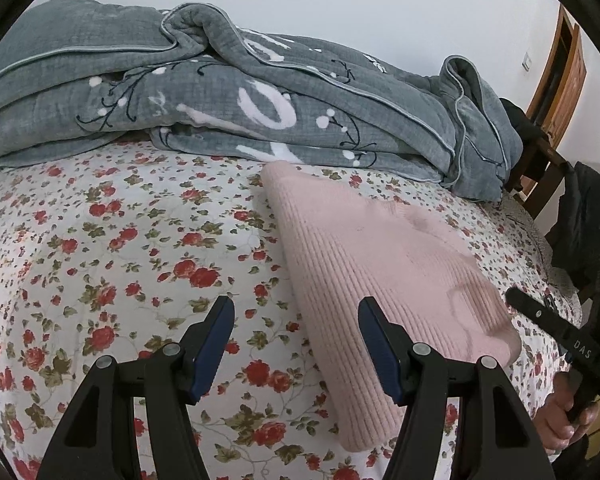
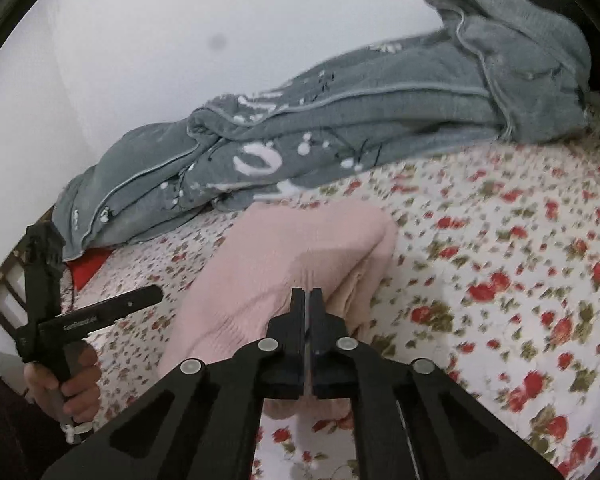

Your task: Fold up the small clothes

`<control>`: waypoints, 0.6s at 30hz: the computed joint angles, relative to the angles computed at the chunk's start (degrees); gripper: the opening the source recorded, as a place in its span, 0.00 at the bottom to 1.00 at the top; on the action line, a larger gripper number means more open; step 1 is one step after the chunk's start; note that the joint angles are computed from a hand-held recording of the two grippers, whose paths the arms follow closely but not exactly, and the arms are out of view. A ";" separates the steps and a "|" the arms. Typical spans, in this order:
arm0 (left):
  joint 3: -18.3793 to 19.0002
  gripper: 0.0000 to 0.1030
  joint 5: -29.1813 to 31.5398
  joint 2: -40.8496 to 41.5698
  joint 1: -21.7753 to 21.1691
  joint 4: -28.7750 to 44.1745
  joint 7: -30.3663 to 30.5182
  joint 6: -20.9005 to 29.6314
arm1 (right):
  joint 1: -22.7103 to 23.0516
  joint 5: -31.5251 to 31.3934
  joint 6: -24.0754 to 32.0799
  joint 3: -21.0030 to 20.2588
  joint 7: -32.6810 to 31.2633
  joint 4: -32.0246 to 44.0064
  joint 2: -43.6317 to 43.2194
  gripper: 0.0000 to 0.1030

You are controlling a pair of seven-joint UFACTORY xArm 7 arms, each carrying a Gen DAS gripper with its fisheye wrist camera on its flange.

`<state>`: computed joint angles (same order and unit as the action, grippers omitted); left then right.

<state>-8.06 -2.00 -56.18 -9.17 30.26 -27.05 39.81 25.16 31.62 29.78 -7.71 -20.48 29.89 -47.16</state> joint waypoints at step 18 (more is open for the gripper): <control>0.50 0.61 -0.72 -0.07 -1.18 0.06 0.29 0.29 | 1.95 3.61 -1.96 -2.97 -0.46 -1.51 3.06 0.10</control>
